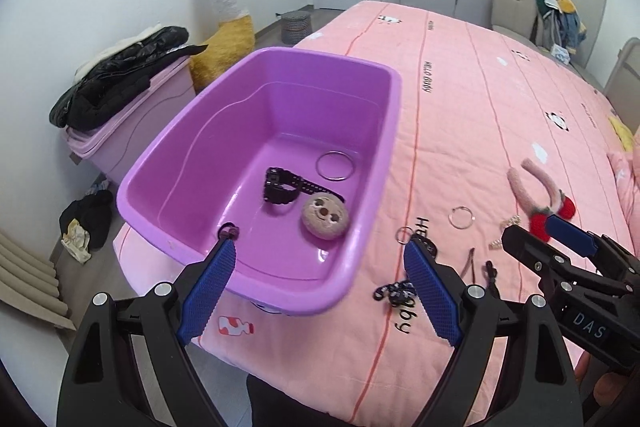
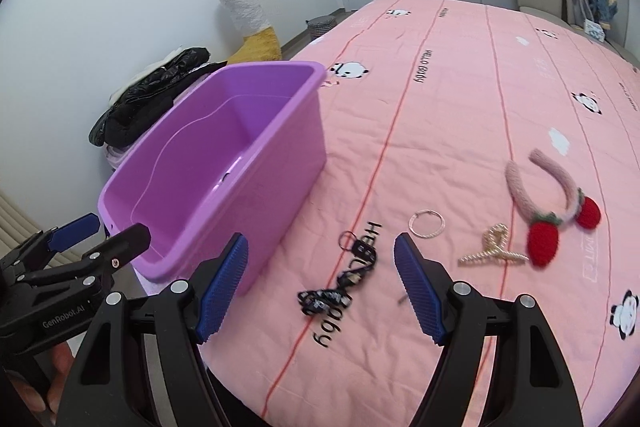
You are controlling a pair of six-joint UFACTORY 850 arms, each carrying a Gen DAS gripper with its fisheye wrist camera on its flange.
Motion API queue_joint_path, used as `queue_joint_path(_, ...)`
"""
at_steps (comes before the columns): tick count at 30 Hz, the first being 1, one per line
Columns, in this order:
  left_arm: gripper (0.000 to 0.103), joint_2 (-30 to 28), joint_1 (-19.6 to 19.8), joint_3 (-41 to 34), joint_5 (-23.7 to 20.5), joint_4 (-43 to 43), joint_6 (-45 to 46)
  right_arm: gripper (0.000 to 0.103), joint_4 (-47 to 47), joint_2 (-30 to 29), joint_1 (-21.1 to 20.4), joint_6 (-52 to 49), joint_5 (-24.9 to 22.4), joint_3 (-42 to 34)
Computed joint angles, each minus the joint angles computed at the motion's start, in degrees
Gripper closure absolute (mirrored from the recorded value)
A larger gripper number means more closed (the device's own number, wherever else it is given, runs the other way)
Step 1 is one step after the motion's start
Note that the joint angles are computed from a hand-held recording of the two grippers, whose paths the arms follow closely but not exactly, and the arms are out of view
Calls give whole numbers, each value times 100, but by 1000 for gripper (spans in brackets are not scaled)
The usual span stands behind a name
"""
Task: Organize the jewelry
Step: 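Move both tools back over the remaining items on the bed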
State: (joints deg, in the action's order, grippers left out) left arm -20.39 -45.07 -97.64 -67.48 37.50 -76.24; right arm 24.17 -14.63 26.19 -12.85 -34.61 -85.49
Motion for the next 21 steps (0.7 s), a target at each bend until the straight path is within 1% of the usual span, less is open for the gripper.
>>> queue_joint_path(7, 19, -266, -280, -288, 126, -58, 235, 31, -75, 591, -267, 83, 197, 743)
queue_joint_path(10, 19, -347, -362, -348, 231, -129, 302, 31, -9, 842, -446, 58, 262, 1075)
queue_joint_path(12, 19, -439, -401, -422, 211, -192, 377, 31, -1, 982, -560, 61, 284, 1265)
queue_joint_path(17, 19, -463, -487, -313, 397, -287, 396, 31, -46, 1377, -904, 156, 366, 1841)
queue_joint_path(21, 19, -452, -539, -168, 607, -344, 398, 31, -30, 1526, -1196, 204, 370, 2189)
